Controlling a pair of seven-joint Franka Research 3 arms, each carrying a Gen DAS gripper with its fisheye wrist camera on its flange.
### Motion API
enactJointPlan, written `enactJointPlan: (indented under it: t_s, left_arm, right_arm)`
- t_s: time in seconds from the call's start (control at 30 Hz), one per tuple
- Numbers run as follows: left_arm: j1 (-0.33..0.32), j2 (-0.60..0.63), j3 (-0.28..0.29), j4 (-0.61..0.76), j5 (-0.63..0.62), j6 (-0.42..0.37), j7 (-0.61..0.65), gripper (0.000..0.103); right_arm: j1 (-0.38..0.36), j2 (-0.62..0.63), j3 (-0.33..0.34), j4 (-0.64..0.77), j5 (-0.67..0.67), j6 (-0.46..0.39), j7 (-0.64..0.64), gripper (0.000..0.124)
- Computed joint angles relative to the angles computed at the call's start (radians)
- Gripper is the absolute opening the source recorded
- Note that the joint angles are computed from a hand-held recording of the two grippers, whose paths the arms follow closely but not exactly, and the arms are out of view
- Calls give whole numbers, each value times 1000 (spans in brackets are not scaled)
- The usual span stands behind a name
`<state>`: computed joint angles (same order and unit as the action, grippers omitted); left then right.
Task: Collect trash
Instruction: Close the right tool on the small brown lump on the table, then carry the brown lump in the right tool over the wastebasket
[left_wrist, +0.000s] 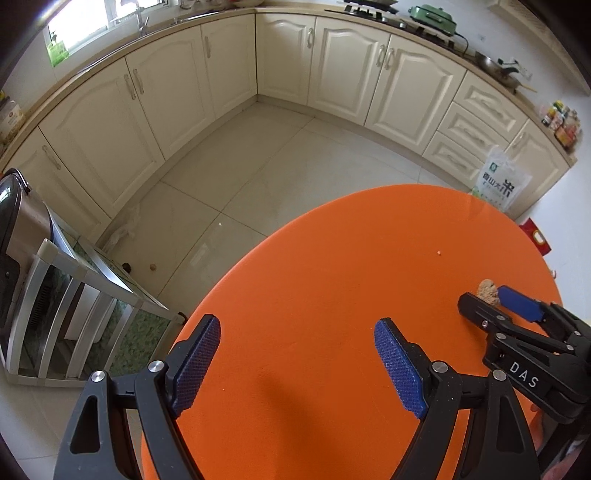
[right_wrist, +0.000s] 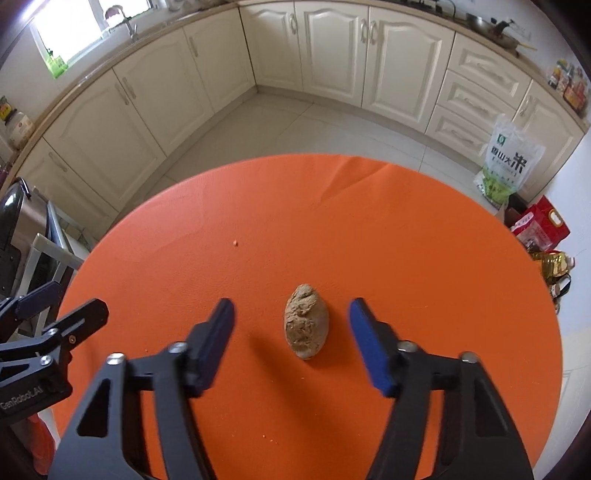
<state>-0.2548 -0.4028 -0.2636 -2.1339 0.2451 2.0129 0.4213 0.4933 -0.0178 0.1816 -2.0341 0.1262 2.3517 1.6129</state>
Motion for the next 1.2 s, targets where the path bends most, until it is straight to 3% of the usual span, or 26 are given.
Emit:
enactJointPlan:
  t_s: [0.03, 0.1, 0.4, 0.7, 0.97, 1.2]
  left_arm:
    - [-1, 0, -3, -1, -1, -3, -5, 81]
    - [-4, 6, -7, -1, -3, -1, -13, 81]
    - [-39, -22, -32, -17, -2, -21, -36, 81]
    - [-108, 16, -88, 47, -2, -52, -57, 81]
    - [-201, 130, -168, 202, 28, -81, -89, 81]
    - [-319, 303, -242, 410, 121, -123, -134, 81]
  right_arm:
    - [1, -4, 1, -5, -16, 4, -1, 37]
    - [-2, -12, -1, -18, -33, 15, 10, 25]
    - [-31, -70, -25, -74, 163, -3, -116, 24]
    - [-82, -276, -53, -228, 188, -31, -138, 24]
    - [-181, -563, -101, -403, 169, -101, -157, 24]
    - [-323, -846, -161, -543, 121, -218, -162, 24]
